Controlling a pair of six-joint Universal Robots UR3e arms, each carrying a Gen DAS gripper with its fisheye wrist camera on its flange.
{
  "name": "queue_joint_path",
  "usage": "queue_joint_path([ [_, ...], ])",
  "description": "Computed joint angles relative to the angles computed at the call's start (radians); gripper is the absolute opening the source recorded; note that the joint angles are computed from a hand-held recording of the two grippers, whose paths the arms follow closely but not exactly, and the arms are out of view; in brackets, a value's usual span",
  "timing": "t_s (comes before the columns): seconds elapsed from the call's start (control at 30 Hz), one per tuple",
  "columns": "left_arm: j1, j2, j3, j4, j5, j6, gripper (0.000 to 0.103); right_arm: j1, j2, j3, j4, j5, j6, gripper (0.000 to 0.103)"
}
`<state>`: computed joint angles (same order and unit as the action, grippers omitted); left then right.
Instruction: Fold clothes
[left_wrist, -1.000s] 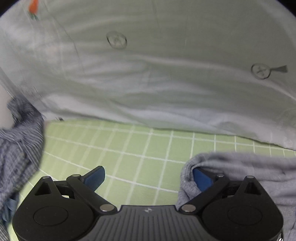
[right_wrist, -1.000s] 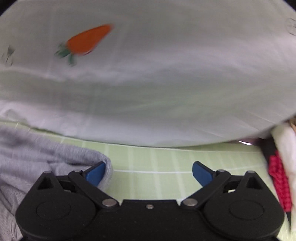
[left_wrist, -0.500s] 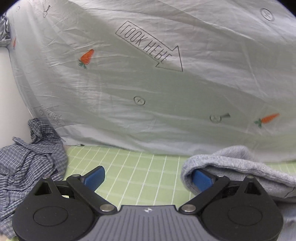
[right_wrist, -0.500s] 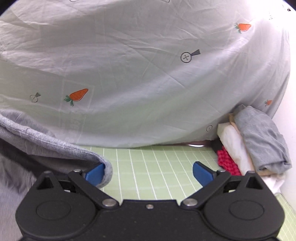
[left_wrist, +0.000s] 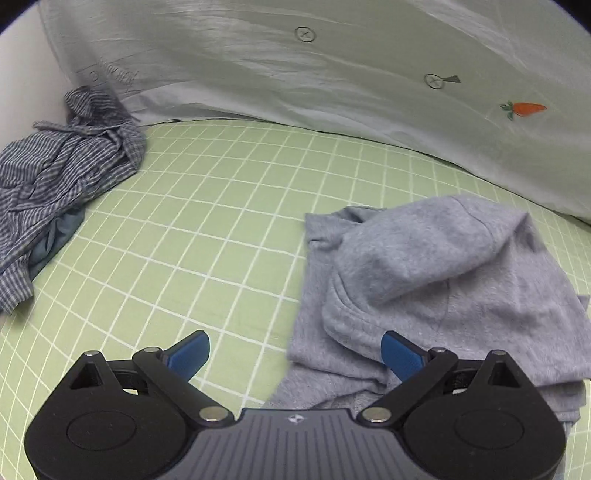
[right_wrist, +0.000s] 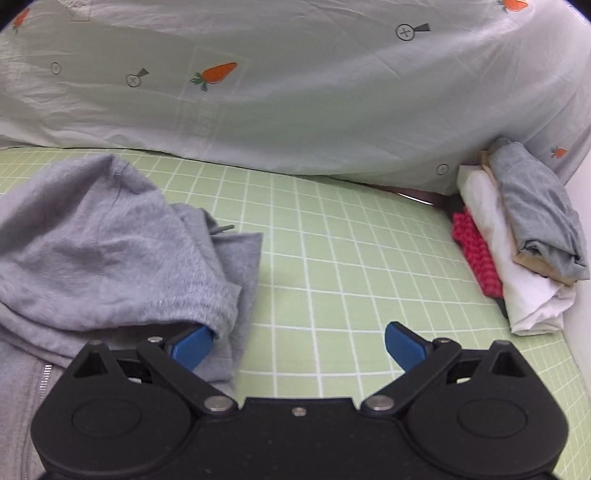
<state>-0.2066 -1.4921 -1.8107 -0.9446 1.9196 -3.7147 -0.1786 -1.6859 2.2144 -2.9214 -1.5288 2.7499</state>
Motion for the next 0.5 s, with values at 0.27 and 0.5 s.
queue_joint_path([
  [0.27,0.002,-0.139,0.055,0.046,0.008,0.022,0.099,0.018,0.08,-0.069,0.011,0.07,0.041,0.102],
  [0.5,0.045,-0.172,0.055,0.034,-0.042,0.044,0.099,0.043,0.2,-0.171,0.115,0.013,0.063,0.102],
])
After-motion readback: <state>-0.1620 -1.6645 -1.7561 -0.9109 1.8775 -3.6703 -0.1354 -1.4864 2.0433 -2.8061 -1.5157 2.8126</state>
